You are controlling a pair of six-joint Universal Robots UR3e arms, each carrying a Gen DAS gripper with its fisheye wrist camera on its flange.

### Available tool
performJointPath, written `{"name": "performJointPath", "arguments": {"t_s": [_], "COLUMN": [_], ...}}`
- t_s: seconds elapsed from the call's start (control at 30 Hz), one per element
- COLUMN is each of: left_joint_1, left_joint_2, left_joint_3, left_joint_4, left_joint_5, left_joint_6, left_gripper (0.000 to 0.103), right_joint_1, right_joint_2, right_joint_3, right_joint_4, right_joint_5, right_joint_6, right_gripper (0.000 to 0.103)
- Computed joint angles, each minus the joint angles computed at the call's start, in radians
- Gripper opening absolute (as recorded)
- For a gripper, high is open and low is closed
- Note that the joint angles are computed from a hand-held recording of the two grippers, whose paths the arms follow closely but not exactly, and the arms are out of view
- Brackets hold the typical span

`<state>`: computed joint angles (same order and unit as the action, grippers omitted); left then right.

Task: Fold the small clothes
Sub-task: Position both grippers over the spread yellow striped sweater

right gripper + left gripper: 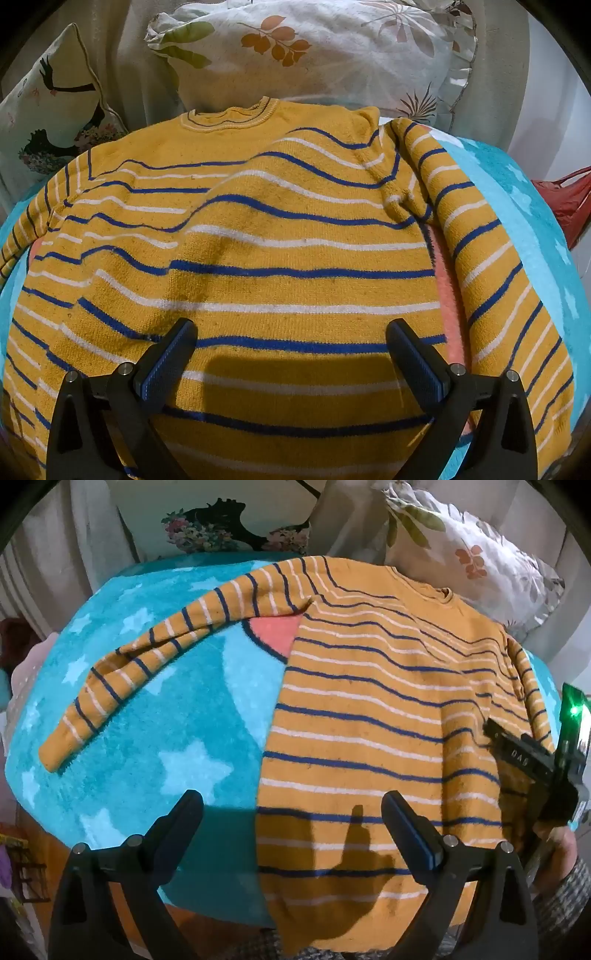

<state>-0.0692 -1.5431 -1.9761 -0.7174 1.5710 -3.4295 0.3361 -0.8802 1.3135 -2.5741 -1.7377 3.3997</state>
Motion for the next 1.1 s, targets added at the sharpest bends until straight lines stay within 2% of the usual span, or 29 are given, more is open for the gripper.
{"name": "performJointPath", "arguments": {"t_s": [0.53, 0.9, 1.07, 1.1], "left_joint_1": [-0.234, -0.270, -0.279, -0.280], "left_joint_2": [-0.211, -0.236, -0.241, -0.242], "left_joint_3": [0.295, 0.329, 0.338, 0.339], "left_joint_4": [-0.137, -0.168, -0.176, -0.176], "left_joint_5": [0.184, 0.215, 0.217, 0.215], "left_joint_6": [-0.184, -0.248, -0.255, -0.256], "left_gripper": [0.097, 0.097, 0.097, 0.097], "right_joint_1": [-0.007, -0.002, -0.027, -0.037], "right_joint_2": [-0.012, -0.014, -0.020, -0.033], "right_joint_3": [0.017, 0.011, 0.010, 0.015], "right_joint_4": [-0.010, -0.001, 0.016, 0.029], "right_joint_5": [0.003, 0.007, 0.057, 0.077], "right_joint_6": [-0.006, -0.004, -0.048, -0.063], "right_gripper": [0.103, 0.103, 0.103, 0.099]}}
